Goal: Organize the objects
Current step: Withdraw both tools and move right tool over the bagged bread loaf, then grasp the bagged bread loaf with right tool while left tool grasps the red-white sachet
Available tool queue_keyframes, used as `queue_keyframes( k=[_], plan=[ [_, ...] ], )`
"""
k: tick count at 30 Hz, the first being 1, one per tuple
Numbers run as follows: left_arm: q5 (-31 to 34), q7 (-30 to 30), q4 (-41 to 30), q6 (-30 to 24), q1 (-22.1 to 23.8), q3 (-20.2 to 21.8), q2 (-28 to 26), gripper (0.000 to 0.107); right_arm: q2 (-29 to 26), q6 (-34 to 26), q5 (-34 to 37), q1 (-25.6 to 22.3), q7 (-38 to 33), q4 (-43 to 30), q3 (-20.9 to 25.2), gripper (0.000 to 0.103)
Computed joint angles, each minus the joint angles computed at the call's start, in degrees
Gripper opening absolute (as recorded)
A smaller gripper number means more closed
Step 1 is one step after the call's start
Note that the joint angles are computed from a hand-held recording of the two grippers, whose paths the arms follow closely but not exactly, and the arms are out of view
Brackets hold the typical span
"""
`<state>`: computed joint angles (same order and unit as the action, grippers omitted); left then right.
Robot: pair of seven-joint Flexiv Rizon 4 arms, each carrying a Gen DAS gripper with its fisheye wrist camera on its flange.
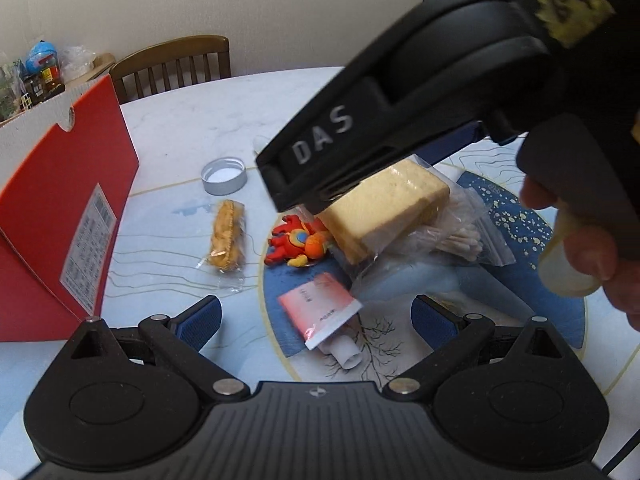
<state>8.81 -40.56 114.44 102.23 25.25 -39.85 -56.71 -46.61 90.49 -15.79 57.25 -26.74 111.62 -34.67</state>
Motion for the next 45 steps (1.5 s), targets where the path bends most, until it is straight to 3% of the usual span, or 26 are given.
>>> queue_keyframes(
  k=[10,12,24,27,29,33,34,37,45],
  plan=[
    [2.01,-1.92,0.29,2.90,0.20,0.27,-1.15,0.100,-1.23,-0.17,-0.18,1.31,-0.15,-0.23,-1.54,0.083],
    [2.38,-2.27,0.56,2.70,0.66,0.07,-1.12,0.096,-1.14,-0.08,-0.05,1.32,-0.31,-0.10,-1.52,0.082],
    [3.31,-2.68,1.91,2.63,2.24,-1.11,-0.59,0.044,-1.15,0.65,0.79,2.59,-0.59,0.44,-2.64,0.079],
    [3.45,-2.29,1.62,1.92,2.52,-1.30,-0.60,0.032,-1.02,0.54,1.39,3.70,-0.84,0.89,-3.76,0.066],
    [3.20,-1.95,1.55,1.23,2.95,-1.63,-0.62,0.026,-0.89,-0.44,1.52,4.19,-0.66,0.98,-4.26,0.051],
    [2.20,-1.86,1.94,0.55,3.11,-1.65,0.02,0.023,-0.54,0.16,1.37,3.84,-0.72,1.44,-4.03,0.048],
    [2.02,-1.57,1.63,0.01,3.48,-1.88,-0.23,0.023,-0.88,0.21,1.44,5.00,-0.46,1.67,-5.34,0.050],
    [1.52,-0.88,1.68,-0.74,4.17,-2.51,-0.37,0.023,-1.48,0.15,1.81,6.98,-0.40,1.58,-7.56,0.077],
    [-0.84,2.14,0.64,-3.42,6.40,-4.40,-1.22,0.023,-1.68,-4.14,-1.00,2.54,-0.91,-3.10,-2.46,0.077]
  ],
)
